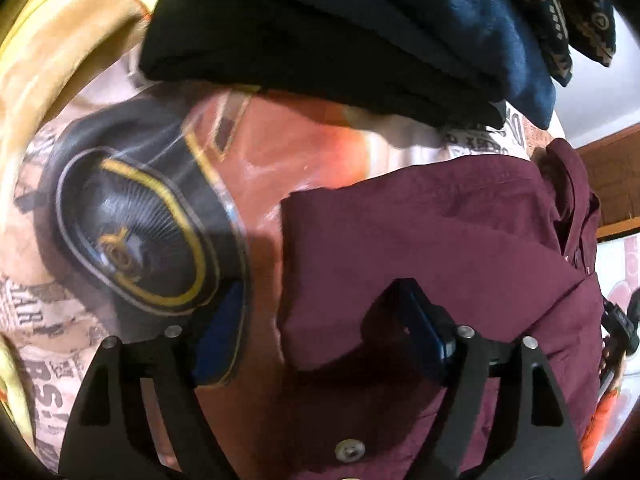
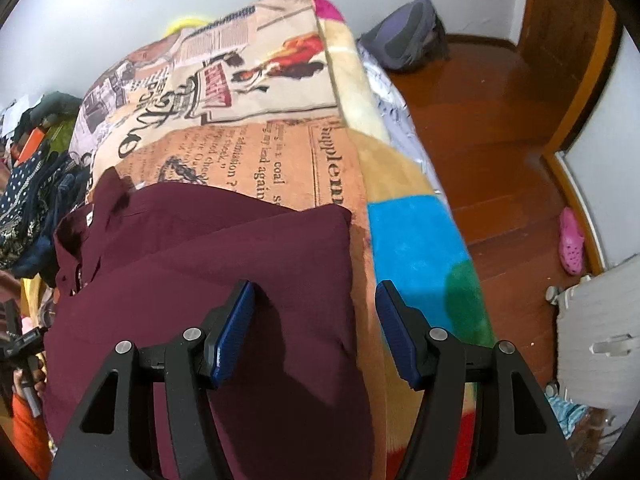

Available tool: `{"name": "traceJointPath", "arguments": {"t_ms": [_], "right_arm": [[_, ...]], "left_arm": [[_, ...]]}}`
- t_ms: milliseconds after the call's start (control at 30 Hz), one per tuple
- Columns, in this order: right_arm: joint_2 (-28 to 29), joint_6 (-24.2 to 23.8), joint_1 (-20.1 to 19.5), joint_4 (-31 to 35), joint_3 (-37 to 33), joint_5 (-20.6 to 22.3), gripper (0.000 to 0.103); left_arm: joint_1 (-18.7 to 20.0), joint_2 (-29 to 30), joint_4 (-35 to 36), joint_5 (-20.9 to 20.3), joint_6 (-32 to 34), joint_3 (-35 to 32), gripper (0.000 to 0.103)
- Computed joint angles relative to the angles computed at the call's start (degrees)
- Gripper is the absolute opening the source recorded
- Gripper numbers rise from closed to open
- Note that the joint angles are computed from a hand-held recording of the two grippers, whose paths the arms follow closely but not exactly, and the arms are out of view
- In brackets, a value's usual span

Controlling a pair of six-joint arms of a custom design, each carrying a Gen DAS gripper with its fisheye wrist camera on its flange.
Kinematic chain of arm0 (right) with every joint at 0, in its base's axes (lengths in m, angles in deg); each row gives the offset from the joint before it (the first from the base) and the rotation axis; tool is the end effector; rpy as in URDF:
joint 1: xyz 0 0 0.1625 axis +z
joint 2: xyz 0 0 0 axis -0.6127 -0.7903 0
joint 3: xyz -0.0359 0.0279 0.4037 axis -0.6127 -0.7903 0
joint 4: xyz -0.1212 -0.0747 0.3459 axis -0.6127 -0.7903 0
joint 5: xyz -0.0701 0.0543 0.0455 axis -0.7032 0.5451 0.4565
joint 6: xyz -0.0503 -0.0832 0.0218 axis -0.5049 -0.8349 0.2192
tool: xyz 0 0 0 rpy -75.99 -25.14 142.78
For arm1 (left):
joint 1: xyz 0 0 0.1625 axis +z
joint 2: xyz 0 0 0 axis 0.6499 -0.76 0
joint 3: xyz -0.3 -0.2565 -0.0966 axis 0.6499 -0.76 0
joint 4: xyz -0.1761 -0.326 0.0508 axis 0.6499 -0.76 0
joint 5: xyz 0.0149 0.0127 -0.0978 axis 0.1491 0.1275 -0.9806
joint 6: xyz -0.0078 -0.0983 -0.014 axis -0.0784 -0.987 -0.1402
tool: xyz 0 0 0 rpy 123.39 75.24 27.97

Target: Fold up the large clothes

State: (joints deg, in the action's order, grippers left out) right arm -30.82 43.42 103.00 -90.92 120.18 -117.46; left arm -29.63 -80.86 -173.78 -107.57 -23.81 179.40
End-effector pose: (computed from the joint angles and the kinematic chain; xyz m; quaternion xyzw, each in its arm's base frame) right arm -0.0307 -0.3302 0.4492 0.1367 -0.9530 0.1394 0.2317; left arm -0.1701 -0.2163 0.0646 -0.1940 0.9266 -0.2518 0.2008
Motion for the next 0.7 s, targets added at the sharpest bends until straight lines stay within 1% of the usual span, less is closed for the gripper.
{"name": "traceJointPath", "arguments": {"t_ms": [33, 100, 133, 200, 233, 267, 300, 333, 367, 400, 433, 467, 533, 600, 633, 700], "right_arm": [[0.55, 0.58, -0.49, 0.47, -0.24, 0.68, 0.059], [1.73, 3.34, -2.16, 2.68, -1.25, 3.04, 0.059], [1.66, 4.30, -3.17, 3.01, -1.27, 4.73, 0.060], [1.11, 5.04, -3.99, 2.68, -0.78, 6.22, 0.061], [0.63, 4.88, -4.17, 2.12, -0.35, 6.66, 0.058], [0.05, 4.35, -4.34, 1.85, 0.07, 7.20, 0.048], [-0.62, 3.46, -4.27, 1.82, 0.52, 7.57, 0.042], [-1.27, 2.87, -3.45, -0.29, 1.61, 6.40, 0.036], [-1.86, 2.10, -2.47, -2.37, 2.68, 5.12, 0.025], [-2.61, 1.02, -1.56, -4.25, 3.63, 4.07, 0.021], [-3.83, 0.02, -1.15, -5.38, 4.45, 3.91, 0.016], [-4.29, -0.53, -1.15, -5.22, 4.28, 4.27, 0.011], [-6.77, -1.79, -1.64, -3.85, 3.84, 6.48, 0.009], [-7.87, -2.29, -1.37, -3.00, 2.83, 8.16, 0.008], [-8.89, -2.30, -1.08, -2.70, 2.55, 8.71, 0.008], [-9.38, -2.05, 0.72, -3.34, 2.33, 8.73, 0.008]], "left_arm": [[0.31, 0.51, -0.03, 0.35, 0.24, -0.38, 0.079], [0.08, 1.60, 0.27, 1.56, -0.71, -0.90, 0.079], [0.00, 2.21, 0.76, 2.13, -0.81, -1.36, 0.078], [-0.33, 3.61, 2.54, 3.24, -0.27, -2.92, 0.066], [-0.82, 4.11, 2.03, 3.61, 0.23, -3.19, 0.047], [-0.43, 4.60, 1.37, 3.72, 1.35, -3.86, 0.027], [0.40, 5.34, 3.11, 3.31, 2.09, -5.45, 0.025], [0.77, 5.55, 6.68, 3.01, 2.38, -7.26, 0.020], [1.07, 5.85, 11.79, 2.66, 2.87, -9.83, 0.014], [1.35, 6.31, 15.42, 2.49, 3.23, -11.89, 0.011], [1.24, 6.52, 19.09, 2.37, 3.24, -13.73, 0.007], [0.73, 6.74, 24.29, 2.44, 3.11, -16.21, 0.004], [-0.42, 7.14, 32.08, 2.86, 2.59, -19.91, 0.003], [-2.35, 6.72, 39.62, 3.35, 1.17, -23.24, 0.003], [-3.17, 6.69, 43.30, 3.66, 0.20, -25.01, 0.003], [-4.85, 7.08, 50.82, 4.72, -1.81, -28.82, 0.003]]}}
